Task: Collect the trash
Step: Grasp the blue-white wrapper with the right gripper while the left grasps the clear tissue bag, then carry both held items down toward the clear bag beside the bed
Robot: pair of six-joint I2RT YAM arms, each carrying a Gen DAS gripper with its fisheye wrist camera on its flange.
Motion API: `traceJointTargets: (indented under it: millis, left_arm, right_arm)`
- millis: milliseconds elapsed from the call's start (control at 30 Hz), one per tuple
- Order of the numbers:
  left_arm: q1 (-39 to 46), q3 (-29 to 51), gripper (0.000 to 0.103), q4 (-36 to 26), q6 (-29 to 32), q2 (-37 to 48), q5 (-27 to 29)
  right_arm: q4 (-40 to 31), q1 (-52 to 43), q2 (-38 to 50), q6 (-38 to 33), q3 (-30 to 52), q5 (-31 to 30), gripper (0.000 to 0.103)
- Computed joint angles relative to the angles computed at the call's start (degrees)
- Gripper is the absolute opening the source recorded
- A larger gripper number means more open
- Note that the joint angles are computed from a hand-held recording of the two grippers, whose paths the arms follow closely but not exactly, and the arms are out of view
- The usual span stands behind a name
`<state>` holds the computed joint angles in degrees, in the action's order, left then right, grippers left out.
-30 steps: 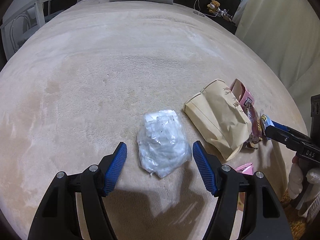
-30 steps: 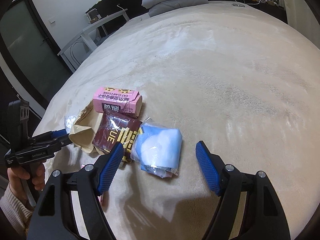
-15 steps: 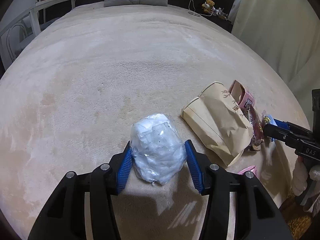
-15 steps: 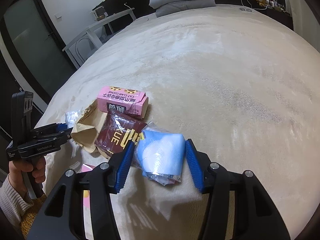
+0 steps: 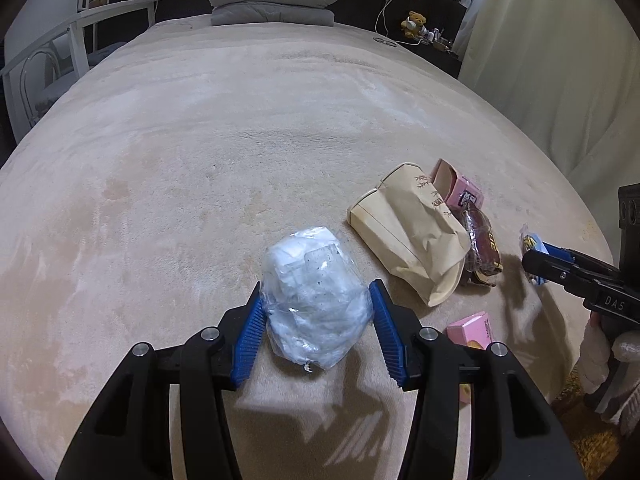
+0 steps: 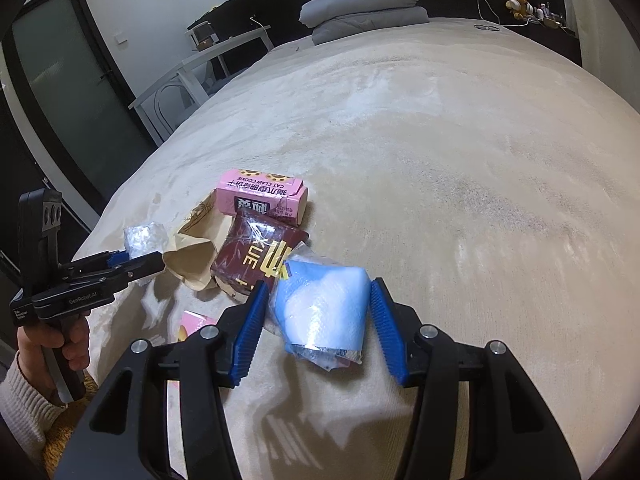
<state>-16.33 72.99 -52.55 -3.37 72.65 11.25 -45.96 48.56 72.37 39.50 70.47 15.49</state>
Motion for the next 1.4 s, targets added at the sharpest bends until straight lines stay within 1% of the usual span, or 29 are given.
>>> traceJointTargets:
  millis: [200, 400, 533, 733, 867, 1000, 1133, 1300, 1400]
  left_arm:
    - [-1.59, -2.65, 0.050, -0.54, -0.96, -4.83, 0.09]
    - [-4.29, -4.57, 0.050, -1.79, -1.95, -9.74, -0.86]
    - [-7.19, -6.51, 0.050, -2.91, -3.46, -13.95, -2.57]
    - [-11.15, -8.59, 0.050, -4.83, -6.17, -19.86, -4.27]
    - [-15.46, -10.02, 0.050, -6.94, -9.59, -24.41, -6.88]
    - [-22.40, -10.80, 0.050, -9.10, -14.28, -28.22, -11.65]
    - [-30.70, -11.49, 0.050, -11.52, -20.55, -32.00, -17.08]
    - [-44.52, -11.67, 0.050, -15.03, -30.77, -34.75, -26.56]
    - [-55.21, -11.67, 0.050, -17.87, -38.77, -35.33, -33.69]
  right_arm:
    - [-0.91, 3.44, -1.76, 2.57, -0.38, 3.11, 0.052]
    - [-3.24, 8.97, -3.51, 6.18, -0.51, 8.03, 0.052]
    - [-4.48, 13.57, -4.72, 10.69, -1.61, 11.05, 0.052]
    - [-8.70, 22.32, -4.60, 16.73, -0.80, 17.29, 0.052]
    - [-11.31, 28.10, -4.48, 21.82, -0.54, 20.44, 0.052]
    - [-14.49, 34.07, -3.14, 27.25, 0.46, 23.51, 0.052]
    - [-17.63, 39.38, -1.48, 32.70, 1.56, 25.95, 0.052]
    - [-21.71, 45.44, 0.54, 39.99, 3.05, 28.80, 0.052]
    - [-23.79, 48.26, 1.43, 43.87, 3.66, 29.95, 0.052]
